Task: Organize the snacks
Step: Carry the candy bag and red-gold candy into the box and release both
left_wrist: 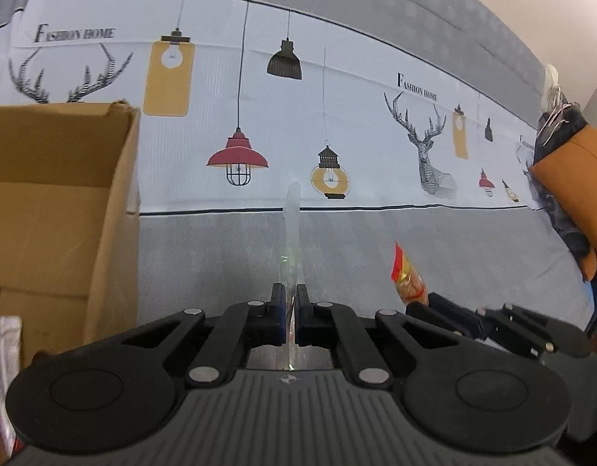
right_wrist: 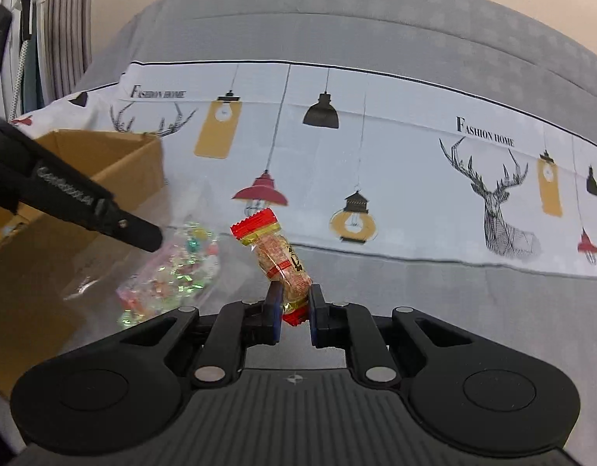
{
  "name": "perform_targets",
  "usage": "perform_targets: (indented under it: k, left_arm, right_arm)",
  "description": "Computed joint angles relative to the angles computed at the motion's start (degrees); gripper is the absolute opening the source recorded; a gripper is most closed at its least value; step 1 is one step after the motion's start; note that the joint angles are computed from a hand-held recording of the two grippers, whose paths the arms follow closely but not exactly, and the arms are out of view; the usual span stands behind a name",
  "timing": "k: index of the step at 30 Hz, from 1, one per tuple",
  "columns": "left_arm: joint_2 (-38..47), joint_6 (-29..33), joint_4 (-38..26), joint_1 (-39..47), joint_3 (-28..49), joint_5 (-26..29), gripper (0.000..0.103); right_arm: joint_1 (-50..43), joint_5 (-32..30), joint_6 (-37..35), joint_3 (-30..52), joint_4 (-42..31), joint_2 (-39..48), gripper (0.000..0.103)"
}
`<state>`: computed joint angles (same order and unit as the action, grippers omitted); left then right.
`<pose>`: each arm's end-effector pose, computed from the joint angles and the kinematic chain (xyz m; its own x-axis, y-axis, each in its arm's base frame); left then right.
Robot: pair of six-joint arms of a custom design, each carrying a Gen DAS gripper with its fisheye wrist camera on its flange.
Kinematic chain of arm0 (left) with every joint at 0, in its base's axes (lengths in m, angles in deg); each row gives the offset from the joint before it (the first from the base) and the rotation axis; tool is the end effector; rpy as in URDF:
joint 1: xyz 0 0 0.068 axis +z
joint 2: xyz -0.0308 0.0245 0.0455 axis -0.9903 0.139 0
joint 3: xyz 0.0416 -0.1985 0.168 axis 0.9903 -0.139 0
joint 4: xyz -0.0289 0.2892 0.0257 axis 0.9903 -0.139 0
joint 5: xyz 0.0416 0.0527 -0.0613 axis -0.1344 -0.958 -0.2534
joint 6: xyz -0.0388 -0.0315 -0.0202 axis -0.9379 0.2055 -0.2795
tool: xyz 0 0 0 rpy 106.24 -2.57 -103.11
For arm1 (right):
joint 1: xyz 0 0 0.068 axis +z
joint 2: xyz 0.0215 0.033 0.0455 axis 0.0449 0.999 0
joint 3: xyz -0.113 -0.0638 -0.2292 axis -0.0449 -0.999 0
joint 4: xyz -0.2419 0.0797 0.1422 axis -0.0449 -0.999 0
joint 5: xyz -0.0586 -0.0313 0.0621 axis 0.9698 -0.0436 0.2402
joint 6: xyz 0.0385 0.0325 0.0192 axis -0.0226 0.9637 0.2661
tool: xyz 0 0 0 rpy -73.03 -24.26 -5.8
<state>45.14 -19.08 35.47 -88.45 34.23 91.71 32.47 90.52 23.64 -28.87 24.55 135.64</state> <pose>0.3513 -0.0509 0.2556 -0.7753 0.0691 -0.6277 0.2909 0.9214 -0.2578 0.2652 0.1409 0.2191 -0.5597 -0.0760 -0.8252 -0.1595 0.9871 0.0173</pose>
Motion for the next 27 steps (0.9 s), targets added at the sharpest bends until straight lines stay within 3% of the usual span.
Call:
perform_targets:
  k: [7,12,17,22,25,27]
  left_arm:
    - [-11.86,2.72,-5.88,4.68,-0.72,3.54,0.004]
    - [-20.79,6.55,-10.85,12.62,2.61,8.80,0.004]
    - [-26.02,11.75,-15.72,24.53,6.86,17.12,0.004]
    - [-26.52,16.62,-17.94,35.54,7.94,23.25,0.004]
    - [-23.61,19.13,-18.17,39.88,7.26,24.86,0.004]
    - [-21.27,20.35,-15.56,40.74,4.67,22.58,0.004]
  right_arm:
    - [8.67,5.85,9.14,0.53,-6.50,-9.93,0.014]
    - [18.30,11.80,11.37,7.43,-8.34,-10.16,0.014]
    - [26.86,18.17,10.57,19.36,-10.05,-4.10,0.014]
    - [29.54,17.52,9.75,29.67,-11.16,4.73,0.014]
    - [30.09,16.20,11.81,35.23,-13.27,10.82,0.014]
    - [30.27,15.33,13.06,38.17,-14.41,15.02,0.014]
